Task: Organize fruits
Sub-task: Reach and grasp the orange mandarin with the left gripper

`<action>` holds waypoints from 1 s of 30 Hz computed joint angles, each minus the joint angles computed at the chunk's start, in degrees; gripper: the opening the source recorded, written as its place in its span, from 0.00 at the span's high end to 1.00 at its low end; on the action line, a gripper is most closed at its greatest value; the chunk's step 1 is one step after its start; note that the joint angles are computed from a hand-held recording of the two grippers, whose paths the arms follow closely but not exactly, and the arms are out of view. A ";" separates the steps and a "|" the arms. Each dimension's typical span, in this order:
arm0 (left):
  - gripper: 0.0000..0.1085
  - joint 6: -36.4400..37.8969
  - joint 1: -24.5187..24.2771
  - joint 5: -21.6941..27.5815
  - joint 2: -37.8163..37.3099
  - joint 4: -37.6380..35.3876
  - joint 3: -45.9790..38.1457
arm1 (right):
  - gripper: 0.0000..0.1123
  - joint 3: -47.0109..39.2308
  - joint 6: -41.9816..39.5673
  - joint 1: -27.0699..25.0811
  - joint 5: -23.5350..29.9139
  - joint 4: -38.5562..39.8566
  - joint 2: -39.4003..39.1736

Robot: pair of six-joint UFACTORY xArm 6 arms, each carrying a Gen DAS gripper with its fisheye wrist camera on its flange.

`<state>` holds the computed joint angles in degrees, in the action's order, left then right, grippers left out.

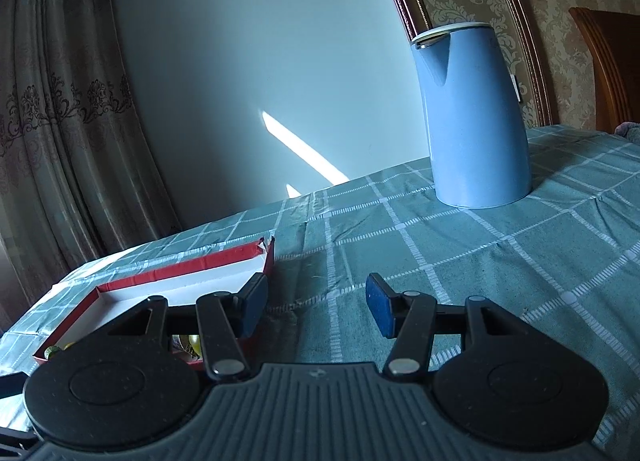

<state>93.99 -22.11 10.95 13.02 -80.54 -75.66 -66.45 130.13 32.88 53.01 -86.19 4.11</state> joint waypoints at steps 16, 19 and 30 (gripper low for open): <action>0.08 -28.25 -4.51 -4.95 6.75 28.24 -3.58 | 0.52 1.50 5.89 -1.00 -3.66 -3.08 -1.73; 0.15 -33.31 -4.06 -3.94 7.32 32.99 -4.00 | 0.52 1.32 5.58 -1.15 -3.97 -2.53 -1.55; 0.55 -23.65 -3.23 1.77 5.30 23.44 -3.54 | 0.52 0.13 1.77 -0.83 -2.91 0.11 -0.34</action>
